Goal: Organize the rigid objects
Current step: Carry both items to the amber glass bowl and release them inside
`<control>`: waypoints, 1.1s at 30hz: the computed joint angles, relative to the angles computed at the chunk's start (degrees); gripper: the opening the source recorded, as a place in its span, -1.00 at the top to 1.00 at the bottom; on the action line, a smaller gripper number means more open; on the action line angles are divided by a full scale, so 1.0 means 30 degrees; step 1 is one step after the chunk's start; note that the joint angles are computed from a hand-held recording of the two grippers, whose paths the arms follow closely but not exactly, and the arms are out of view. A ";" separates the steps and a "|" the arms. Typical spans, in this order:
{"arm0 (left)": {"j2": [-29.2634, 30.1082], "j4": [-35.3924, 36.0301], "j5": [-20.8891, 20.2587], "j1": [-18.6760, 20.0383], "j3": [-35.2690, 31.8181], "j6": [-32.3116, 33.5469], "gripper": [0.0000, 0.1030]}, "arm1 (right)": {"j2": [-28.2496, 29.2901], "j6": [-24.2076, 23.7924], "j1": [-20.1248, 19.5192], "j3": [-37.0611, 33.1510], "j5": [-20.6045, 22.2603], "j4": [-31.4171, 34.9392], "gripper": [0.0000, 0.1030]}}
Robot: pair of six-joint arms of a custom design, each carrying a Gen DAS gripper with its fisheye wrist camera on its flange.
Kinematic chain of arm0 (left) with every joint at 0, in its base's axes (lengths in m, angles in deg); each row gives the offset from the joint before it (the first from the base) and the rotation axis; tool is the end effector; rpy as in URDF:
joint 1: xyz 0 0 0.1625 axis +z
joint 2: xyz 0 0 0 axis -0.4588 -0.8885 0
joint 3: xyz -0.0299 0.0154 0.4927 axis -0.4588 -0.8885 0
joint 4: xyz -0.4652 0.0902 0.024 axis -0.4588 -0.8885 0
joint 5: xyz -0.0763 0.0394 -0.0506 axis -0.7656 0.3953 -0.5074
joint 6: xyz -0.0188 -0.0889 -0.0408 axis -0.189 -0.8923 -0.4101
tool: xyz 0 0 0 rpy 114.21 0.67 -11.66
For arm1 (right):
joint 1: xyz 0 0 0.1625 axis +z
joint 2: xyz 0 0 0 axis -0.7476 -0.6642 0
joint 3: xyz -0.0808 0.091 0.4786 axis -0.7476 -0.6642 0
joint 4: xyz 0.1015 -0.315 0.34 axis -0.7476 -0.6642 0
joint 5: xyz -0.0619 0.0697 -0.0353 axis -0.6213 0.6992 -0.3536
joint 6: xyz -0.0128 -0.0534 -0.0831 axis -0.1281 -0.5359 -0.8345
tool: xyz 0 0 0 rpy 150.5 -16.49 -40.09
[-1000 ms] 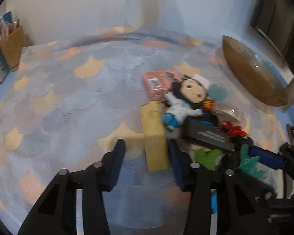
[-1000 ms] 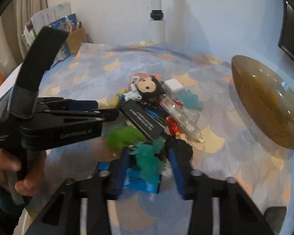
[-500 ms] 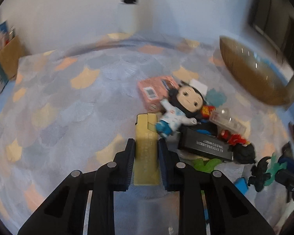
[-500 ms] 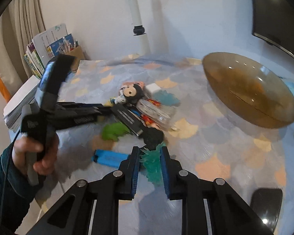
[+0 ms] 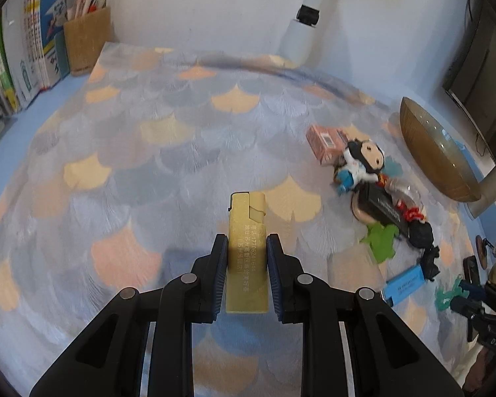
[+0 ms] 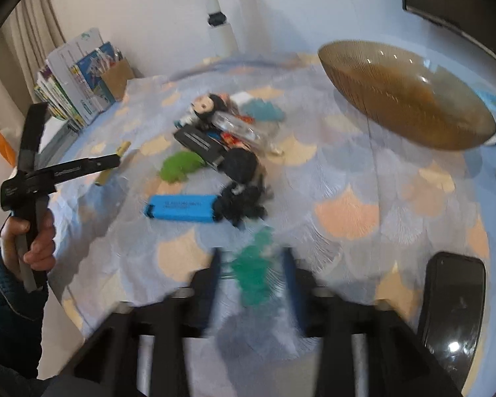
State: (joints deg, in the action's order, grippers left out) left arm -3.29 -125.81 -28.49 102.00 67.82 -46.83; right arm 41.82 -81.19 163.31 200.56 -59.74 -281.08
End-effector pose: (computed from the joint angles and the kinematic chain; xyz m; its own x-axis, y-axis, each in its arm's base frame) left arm 0.0884 -0.3879 0.2354 -0.8378 0.0765 -0.5406 0.3566 0.8264 -0.4357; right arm 0.2277 -0.3018 -0.0368 -0.8315 -0.2035 0.5169 -0.4024 0.8621 -0.3080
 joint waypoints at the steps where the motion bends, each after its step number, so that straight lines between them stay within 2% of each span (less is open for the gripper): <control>1: -0.0033 -0.0009 -0.0007 -0.0024 0.0097 -0.0124 0.60 | 0.0093 0.0002 0.0010 0.0049 -0.0319 -0.0188 -0.15; 5: -0.0556 -0.0114 -0.0053 -0.0378 0.0779 -0.0656 0.60 | -0.0033 -0.0029 -0.0525 0.0688 0.0868 -0.0651 -0.15; 10: -0.1063 0.0151 0.0579 -0.1524 0.1359 -0.1372 0.60 | 0.0430 -0.0236 -0.0272 0.0252 0.0942 -0.1006 -0.15; 11: -0.1194 0.0267 0.0781 -0.1894 0.1460 -0.1513 0.60 | 0.0615 -0.0094 0.0063 -0.0017 0.0386 -0.0987 0.02; 13: -0.1589 0.0582 0.1284 -0.2939 0.1743 -0.1882 0.60 | 0.0640 -0.0127 0.0415 -0.0316 -0.0205 -0.0154 0.57; 16: -0.1888 0.1226 0.1668 -0.4537 0.1889 -0.2401 0.60 | 0.0209 -0.0302 0.0508 -0.0026 -0.0227 -0.0165 0.62; 18: -0.1485 0.1669 0.1325 -0.5372 0.1466 -0.2769 0.60 | -0.1080 -0.0535 0.0701 0.0144 -0.0839 0.0141 0.63; 22: 0.0967 0.1302 0.1121 -0.7536 -0.0041 -0.2877 0.60 | -0.4383 -0.1472 0.1052 -0.0040 -0.2194 0.0217 0.63; 23: 0.1787 0.0827 0.0641 -0.7908 -0.0527 -0.2791 0.60 | -0.5112 -0.1842 0.1003 -0.0297 -0.2693 0.0087 0.63; 24: 0.2728 0.0316 -0.0055 -0.8114 -0.1116 -0.2658 0.60 | -0.5340 -0.2141 0.0942 -0.0516 -0.3133 -0.0101 0.63; 27: 0.5516 -0.0343 -0.0236 -0.8698 -0.2624 -0.3110 0.60 | -0.5253 -0.3494 0.0518 -0.1383 -0.4470 -0.0709 0.63; 30: 0.7755 -0.0568 -0.0954 -0.8413 -0.3836 -0.3496 0.60 | -0.5050 -0.4133 -0.0410 -0.1756 -0.4545 -0.0582 0.63; 33: 0.9306 -0.1037 -0.1003 -0.8121 -0.4401 -0.3611 0.60 | -0.5057 -0.4294 -0.1650 -0.1808 -0.3774 -0.0158 0.63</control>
